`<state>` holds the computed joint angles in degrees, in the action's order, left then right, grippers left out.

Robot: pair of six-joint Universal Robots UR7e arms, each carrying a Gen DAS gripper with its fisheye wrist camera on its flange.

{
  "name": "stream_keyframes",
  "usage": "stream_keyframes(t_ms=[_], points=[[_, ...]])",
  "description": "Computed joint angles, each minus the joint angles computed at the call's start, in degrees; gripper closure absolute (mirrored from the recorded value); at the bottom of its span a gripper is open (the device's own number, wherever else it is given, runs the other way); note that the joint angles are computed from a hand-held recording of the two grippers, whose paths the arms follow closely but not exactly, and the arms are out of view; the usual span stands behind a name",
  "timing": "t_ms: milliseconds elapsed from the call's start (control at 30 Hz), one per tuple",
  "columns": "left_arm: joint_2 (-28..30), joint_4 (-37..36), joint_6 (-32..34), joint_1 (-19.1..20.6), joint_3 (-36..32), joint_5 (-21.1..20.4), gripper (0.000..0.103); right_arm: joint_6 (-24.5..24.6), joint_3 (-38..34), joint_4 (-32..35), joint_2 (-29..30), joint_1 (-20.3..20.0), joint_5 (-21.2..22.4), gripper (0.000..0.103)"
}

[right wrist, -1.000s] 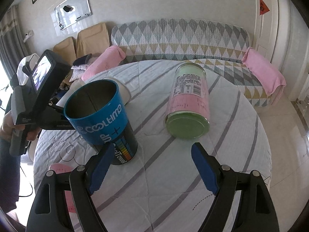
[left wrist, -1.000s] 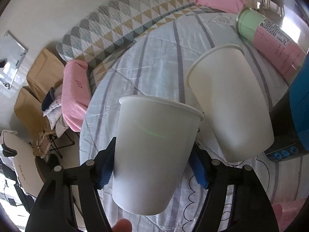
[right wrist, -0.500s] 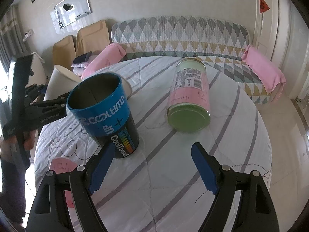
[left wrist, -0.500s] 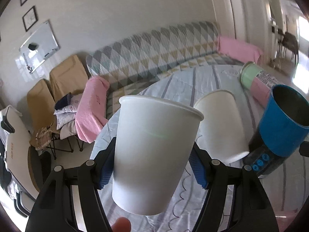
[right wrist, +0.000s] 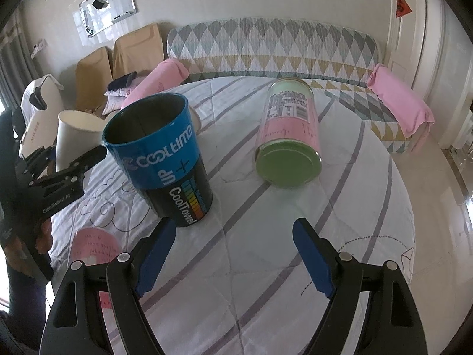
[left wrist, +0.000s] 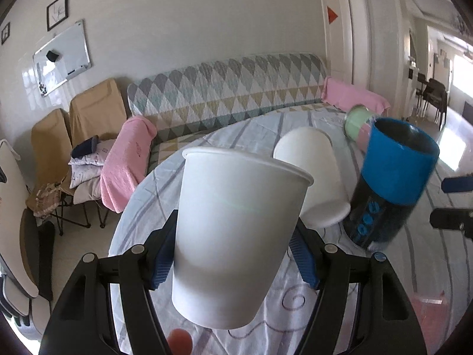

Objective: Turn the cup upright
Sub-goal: 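Lift the white paper cup off the table with the left tool, then rotate the held cup with the left tool so its rim faces up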

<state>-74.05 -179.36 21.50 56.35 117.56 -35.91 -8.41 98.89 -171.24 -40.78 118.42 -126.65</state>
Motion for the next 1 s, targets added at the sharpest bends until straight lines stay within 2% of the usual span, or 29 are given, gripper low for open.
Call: stream_keyframes(t_ms=[100, 433, 567, 733, 900, 1000], points=[[-0.49, -1.27, -0.08, -0.3, 1.37, 0.04, 0.033, 0.48, 0.25, 0.29, -0.07, 0.22, -0.27, 0.02], [-4.63, -1.43, -3.28, -0.23, 5.76, -3.73, 0.033, 0.56, 2.0, -1.4, -0.98, 1.65, -0.77, 0.02], [-5.03, -4.36, -2.43, -1.25, 7.43, -3.35, 0.033, 0.1, 2.24, -2.12, -1.21, 2.54, 0.79, 0.02], [-6.84, -5.87, -2.5, -2.29, 8.33, -5.0, 0.033, 0.12, 1.23, -0.83, -0.66, 3.45, 4.1, 0.02], [-8.6, -7.2, -3.82, -2.53, 7.93, -7.73, 0.033, -2.75, 0.41, -0.64, 0.71, 5.16, 5.44, 0.02], [-7.89, -10.99, -2.2, -2.26, 7.84, -8.59, 0.033, -4.02, 0.36, -1.92, 1.15, 5.82, 5.74, 0.02]])
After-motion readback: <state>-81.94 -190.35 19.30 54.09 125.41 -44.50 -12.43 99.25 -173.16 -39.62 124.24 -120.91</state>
